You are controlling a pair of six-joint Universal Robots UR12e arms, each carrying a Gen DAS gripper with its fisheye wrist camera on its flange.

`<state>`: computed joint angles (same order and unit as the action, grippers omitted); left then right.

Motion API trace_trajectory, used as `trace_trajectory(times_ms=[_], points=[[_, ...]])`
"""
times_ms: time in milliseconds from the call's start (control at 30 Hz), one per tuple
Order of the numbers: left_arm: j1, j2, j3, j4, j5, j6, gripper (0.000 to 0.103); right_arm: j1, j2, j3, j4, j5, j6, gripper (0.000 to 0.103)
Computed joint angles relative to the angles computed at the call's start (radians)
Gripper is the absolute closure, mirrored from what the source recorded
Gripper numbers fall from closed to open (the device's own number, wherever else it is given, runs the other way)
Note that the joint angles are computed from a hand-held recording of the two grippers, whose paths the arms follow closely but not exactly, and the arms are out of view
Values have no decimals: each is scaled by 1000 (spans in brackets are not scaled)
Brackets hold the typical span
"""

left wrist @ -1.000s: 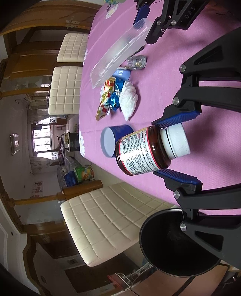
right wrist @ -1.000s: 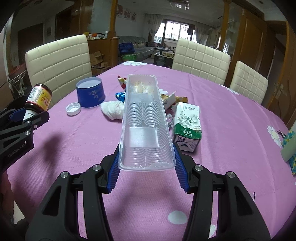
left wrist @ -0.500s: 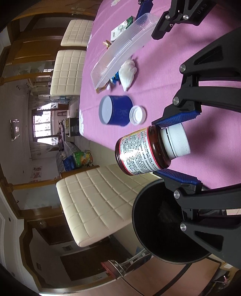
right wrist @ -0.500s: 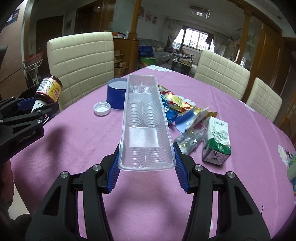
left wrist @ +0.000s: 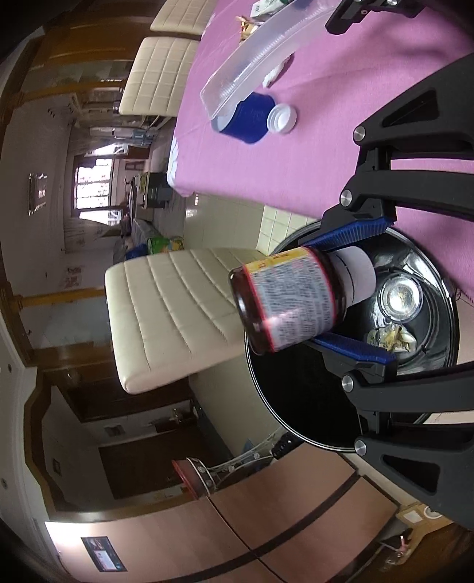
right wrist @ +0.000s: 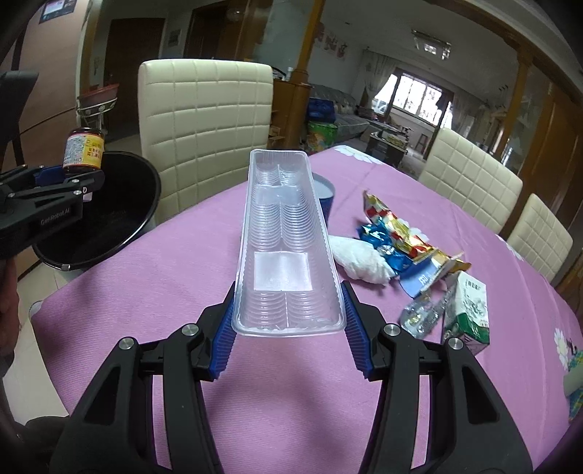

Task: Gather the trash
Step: 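Carry the medicine bottle to the bin with the left tool and release it, then move the clear plastic tray over the bin with the right tool and release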

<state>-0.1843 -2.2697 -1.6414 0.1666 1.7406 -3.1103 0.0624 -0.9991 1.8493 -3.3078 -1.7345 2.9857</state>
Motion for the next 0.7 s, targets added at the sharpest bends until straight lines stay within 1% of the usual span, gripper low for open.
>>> trace_trajectory(times_ms=[67,100,133,167,200,233,300,533,633,700], points=[[7,1,-3,-5,3,-17,58,5,2,-5,2,3,-9,49],[13,2,-5,-8,-7,-27,57,7,3,-7,3,5,-13,49],[17,4,-6,-15,-16,-37,46,10,4,-9,3,5,-17,49],[21,6,-8,-22,-27,-50,25,13,6,-12,4,5,-21,49],[26,7,-12,-11,-38,-65,19,15,7,-14,5,5,-23,49],[29,7,-16,4,-36,-74,16,18,9,-16,7,5,-26,49],[31,5,-21,29,-19,-83,16,22,11,-22,11,5,-32,49],[38,3,-26,18,1,-79,16,37,20,-39,22,17,-61,49],[44,8,-34,10,2,-77,16,40,24,-51,35,45,-72,49],[47,9,-40,14,5,-72,16,40,28,-60,42,79,-81,49]])
